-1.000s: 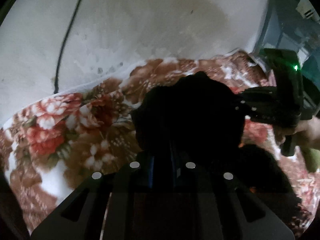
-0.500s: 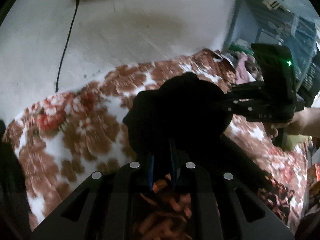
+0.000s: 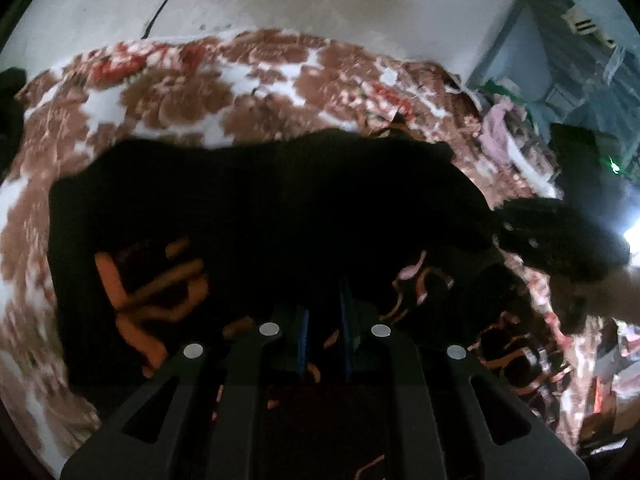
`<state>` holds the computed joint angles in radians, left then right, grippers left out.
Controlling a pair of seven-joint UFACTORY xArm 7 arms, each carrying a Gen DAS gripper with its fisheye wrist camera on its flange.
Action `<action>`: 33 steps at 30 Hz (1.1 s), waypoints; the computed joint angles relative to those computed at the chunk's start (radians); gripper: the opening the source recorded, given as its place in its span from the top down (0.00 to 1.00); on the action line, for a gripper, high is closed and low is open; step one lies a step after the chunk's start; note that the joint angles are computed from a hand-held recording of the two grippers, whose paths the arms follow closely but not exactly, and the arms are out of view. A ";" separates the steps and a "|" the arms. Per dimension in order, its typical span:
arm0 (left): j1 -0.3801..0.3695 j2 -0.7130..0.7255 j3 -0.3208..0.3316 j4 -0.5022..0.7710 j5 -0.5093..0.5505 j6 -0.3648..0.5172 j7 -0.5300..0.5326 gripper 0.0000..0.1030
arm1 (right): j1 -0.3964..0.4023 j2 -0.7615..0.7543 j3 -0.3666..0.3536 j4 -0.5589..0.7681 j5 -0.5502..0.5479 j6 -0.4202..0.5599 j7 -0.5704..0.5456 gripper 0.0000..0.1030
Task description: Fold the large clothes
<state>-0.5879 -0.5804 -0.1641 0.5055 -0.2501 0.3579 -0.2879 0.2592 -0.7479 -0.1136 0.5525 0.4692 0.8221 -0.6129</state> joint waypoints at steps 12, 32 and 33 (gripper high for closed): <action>0.026 -0.024 -0.096 -0.057 0.171 0.041 -0.090 0.52 | 0.037 -0.152 0.027 -0.199 -0.076 -0.072 0.030 0.28; -0.102 0.209 0.206 0.278 -0.191 0.193 0.441 0.28 | 0.070 0.318 -0.143 0.369 0.068 0.157 -0.272 0.05; -0.109 0.231 0.216 0.293 -0.227 0.205 0.486 0.35 | 0.071 0.347 -0.136 0.380 0.080 0.167 -0.296 0.06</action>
